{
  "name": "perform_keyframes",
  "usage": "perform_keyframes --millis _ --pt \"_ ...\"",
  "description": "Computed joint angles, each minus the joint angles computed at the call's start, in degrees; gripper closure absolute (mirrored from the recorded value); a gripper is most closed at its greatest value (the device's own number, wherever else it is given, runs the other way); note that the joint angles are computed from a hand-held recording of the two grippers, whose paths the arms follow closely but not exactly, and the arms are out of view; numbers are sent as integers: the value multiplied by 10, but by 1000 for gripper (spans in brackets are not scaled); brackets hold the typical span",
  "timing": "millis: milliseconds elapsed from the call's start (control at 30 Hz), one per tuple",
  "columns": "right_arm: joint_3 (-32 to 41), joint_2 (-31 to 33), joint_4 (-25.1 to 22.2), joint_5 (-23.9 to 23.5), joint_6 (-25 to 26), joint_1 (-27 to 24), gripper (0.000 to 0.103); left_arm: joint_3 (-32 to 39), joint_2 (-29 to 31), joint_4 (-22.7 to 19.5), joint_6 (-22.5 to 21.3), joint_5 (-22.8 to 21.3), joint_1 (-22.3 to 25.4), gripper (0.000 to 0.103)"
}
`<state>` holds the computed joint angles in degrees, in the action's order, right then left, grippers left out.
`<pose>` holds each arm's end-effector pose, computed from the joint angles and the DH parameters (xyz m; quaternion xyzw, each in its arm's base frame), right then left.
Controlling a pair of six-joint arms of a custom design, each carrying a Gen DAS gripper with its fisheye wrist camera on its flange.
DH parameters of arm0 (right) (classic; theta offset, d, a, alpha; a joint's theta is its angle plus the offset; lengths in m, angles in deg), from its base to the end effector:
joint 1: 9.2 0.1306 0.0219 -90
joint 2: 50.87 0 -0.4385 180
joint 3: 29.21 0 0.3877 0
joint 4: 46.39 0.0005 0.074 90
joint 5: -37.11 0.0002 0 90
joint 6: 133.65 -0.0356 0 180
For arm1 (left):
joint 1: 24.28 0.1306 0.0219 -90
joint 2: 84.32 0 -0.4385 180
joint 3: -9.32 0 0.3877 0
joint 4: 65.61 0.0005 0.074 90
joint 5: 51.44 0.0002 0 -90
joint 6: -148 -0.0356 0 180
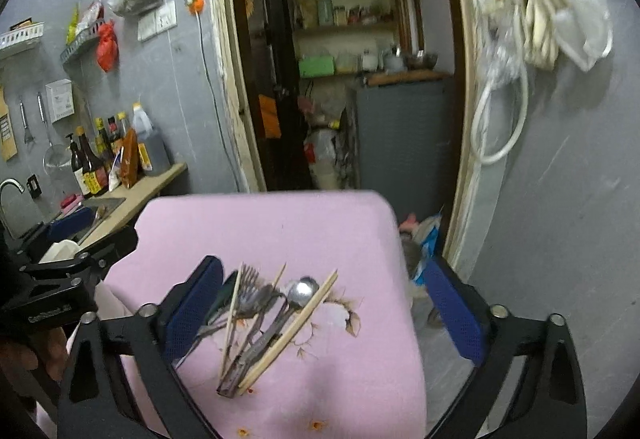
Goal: Organize utensils
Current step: 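Move both tools down toward the pile of utensils, then grasp one wooden chopstick with the right tool while the left tool grasps a steel spoon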
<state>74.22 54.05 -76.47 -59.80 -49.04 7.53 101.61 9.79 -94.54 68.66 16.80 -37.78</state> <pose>0.5883 0.1808 0.4868 -0.1153 0.8640 0.1451 0.4681 0.5210 -0.1120 0.5007 -0.0721 0.8557 0.0589 0.5090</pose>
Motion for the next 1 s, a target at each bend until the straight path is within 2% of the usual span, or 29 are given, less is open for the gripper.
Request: perform_keyframes --millis 267,367,433,567,600,700,867,1000 --pt "58 78 -71 -55 -4 -3 36 53 69 -97 72 39 26 32" --pt "83 106 -97 -67 -6 -3 43 66 89 -125 96 54 34 34" --pt "105 126 -122 -67 -5 0 54 71 102 -140 110 65 39 35" --pt "145 162 -175 -75 -3 4 61 83 122 -176 128 76 42 41" --pt "155 171 -189 -75 -1 6 66 87 128 -186 132 79 43 43" --pt "175 191 -219 -70 6 11 67 95 140 -204 143 91 45 44" --pt "183 204 -243 -56 9 19 72 109 156 -227 153 109 53 49" --pt "195 209 -249 -44 9 24 72 110 159 -222 164 131 60 50"
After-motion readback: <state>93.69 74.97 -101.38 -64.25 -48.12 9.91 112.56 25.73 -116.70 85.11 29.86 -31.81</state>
